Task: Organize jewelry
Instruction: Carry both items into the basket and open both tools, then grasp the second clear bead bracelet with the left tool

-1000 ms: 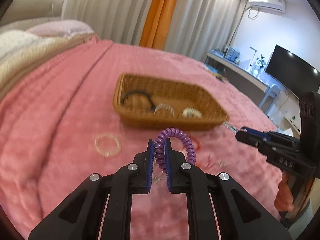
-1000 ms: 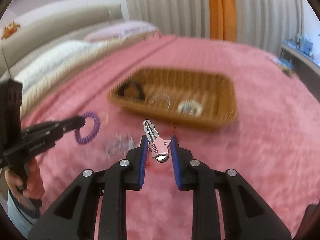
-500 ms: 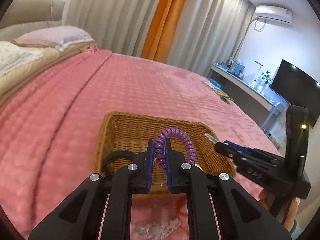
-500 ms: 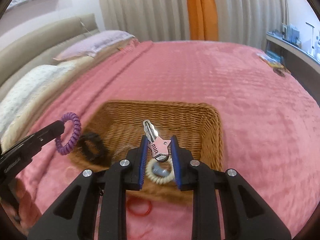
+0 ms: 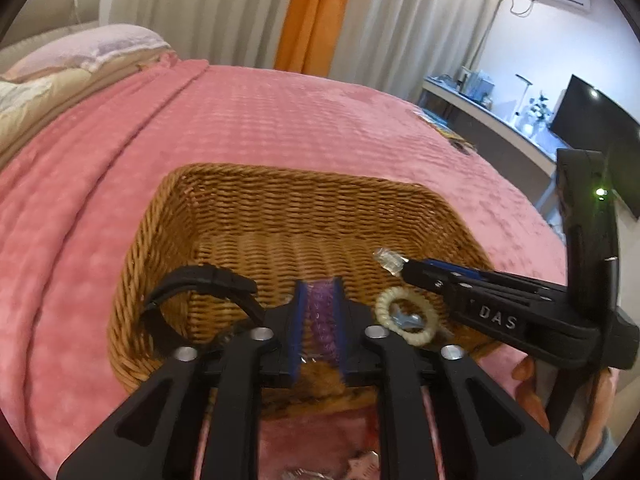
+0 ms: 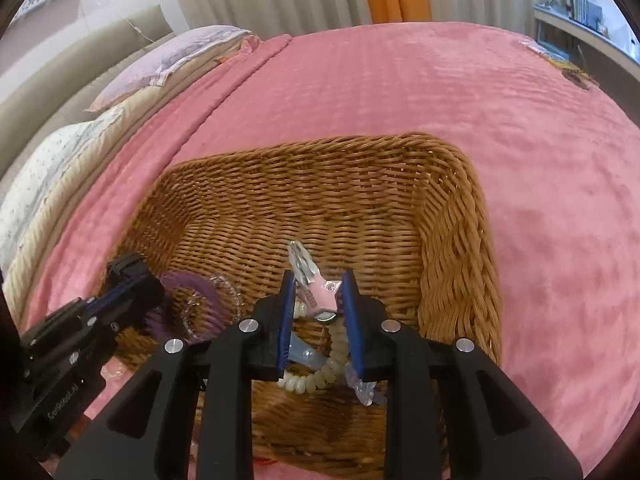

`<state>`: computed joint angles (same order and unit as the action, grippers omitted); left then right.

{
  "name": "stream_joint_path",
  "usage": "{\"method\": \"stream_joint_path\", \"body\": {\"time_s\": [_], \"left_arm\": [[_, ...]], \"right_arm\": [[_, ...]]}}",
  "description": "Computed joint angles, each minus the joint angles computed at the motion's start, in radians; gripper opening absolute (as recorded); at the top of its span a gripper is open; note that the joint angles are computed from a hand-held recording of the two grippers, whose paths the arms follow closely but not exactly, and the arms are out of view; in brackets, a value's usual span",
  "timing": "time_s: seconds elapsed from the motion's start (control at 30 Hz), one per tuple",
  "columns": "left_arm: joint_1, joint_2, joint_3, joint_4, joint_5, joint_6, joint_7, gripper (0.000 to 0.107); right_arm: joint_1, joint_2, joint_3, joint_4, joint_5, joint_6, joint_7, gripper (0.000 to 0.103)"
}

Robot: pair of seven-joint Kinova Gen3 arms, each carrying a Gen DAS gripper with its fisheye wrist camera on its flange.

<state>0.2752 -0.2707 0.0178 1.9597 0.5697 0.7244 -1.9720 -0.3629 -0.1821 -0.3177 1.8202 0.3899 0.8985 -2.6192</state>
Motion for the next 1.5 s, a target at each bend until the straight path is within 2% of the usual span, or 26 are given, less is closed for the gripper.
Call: {"method": "stream_joint_path", "body": {"time_s": [0.03, 0.07, 0.1, 0.2, 0.27, 0.47, 0.57, 0.63, 0.73, 0.87, 0.97, 1.03, 1.1, 1.13, 1.23, 1.5], "left_arm": [[0.012, -0.011, -0.031, 0.002, 0.033, 0.018, -0.03, 0.039], [0.016, -0.029, -0.049, 0.01, 0.055, 0.023, -0.053, 0.047], [0.019, -0.058, -0.072, 0.016, 0.075, 0.035, -0.077, 0.048], [0.027, -0.112, -0.127, 0.013, 0.117, 0.085, -0.121, 0.053], [0.024, -0.165, -0.177, 0.015, 0.14, 0.121, -0.152, 0.063], [-0.018, -0.313, -0.291, 0.034, 0.1, 0.196, -0.175, 0.066], [-0.041, -0.361, -0.342, 0.055, 0.06, 0.221, -0.159, 0.066], [-0.062, -0.363, -0.358, 0.066, 0.031, 0.216, -0.142, 0.066], [-0.085, -0.312, -0.352, 0.064, -0.011, 0.22, -0.116, 0.066], [-0.107, -0.244, -0.338, 0.1, -0.035, 0.203, -0.139, 0.064], [-0.137, -0.191, -0.305, 0.12, -0.04, 0.193, -0.15, 0.06], [-0.14, -0.164, -0.323, 0.13, -0.02, 0.208, -0.19, 0.057], [-0.159, -0.144, -0.324, 0.134, 0.001, 0.22, -0.21, 0.057], [-0.172, -0.133, -0.317, 0.138, 0.004, 0.219, -0.219, 0.057], [-0.22, -0.125, -0.248, 0.15, -0.027, 0.188, -0.201, 0.053], [-0.255, -0.103, -0.2, 0.148, -0.035, 0.196, -0.18, 0.042]], "right_arm": [[-0.002, -0.012, -0.007, -0.001, 0.005, 0.008, -0.005, 0.034], [-0.002, -0.018, -0.019, -0.007, 0.015, 0.021, -0.015, 0.04], [-0.001, -0.026, -0.037, -0.01, 0.033, 0.037, -0.033, 0.049], [-0.009, -0.068, -0.073, -0.02, 0.051, 0.071, -0.052, 0.05], [-0.006, -0.092, -0.095, -0.029, 0.054, 0.088, -0.059, 0.05], [0.037, -0.177, -0.237, -0.036, 0.082, 0.142, -0.139, 0.05], [0.071, -0.179, -0.324, -0.043, 0.092, 0.178, -0.181, 0.05], [0.077, -0.181, -0.359, -0.03, 0.091, 0.181, -0.207, 0.05], [0.079, -0.166, -0.404, -0.015, 0.09, 0.184, -0.244, 0.05], [0.059, -0.122, -0.469, 0.012, 0.131, 0.247, -0.306, 0.05], [0.022, -0.096, -0.41, 0.035, 0.092, 0.228, -0.32, 0.05], [-0.008, -0.091, -0.365, 0.048, 0.071, 0.204, -0.317, 0.049], [-0.028, -0.062, -0.36, 0.045, 0.089, 0.223, -0.327, 0.048], [-0.037, -0.043, -0.367, 0.04, 0.106, 0.242, -0.339, 0.044], [-0.071, -0.008, -0.323, 0.033, 0.096, 0.246, -0.326, 0.034], [-0.158, 0.088, -0.247, 0.012, 0.15, 0.276, -0.337, 0.035]]}}
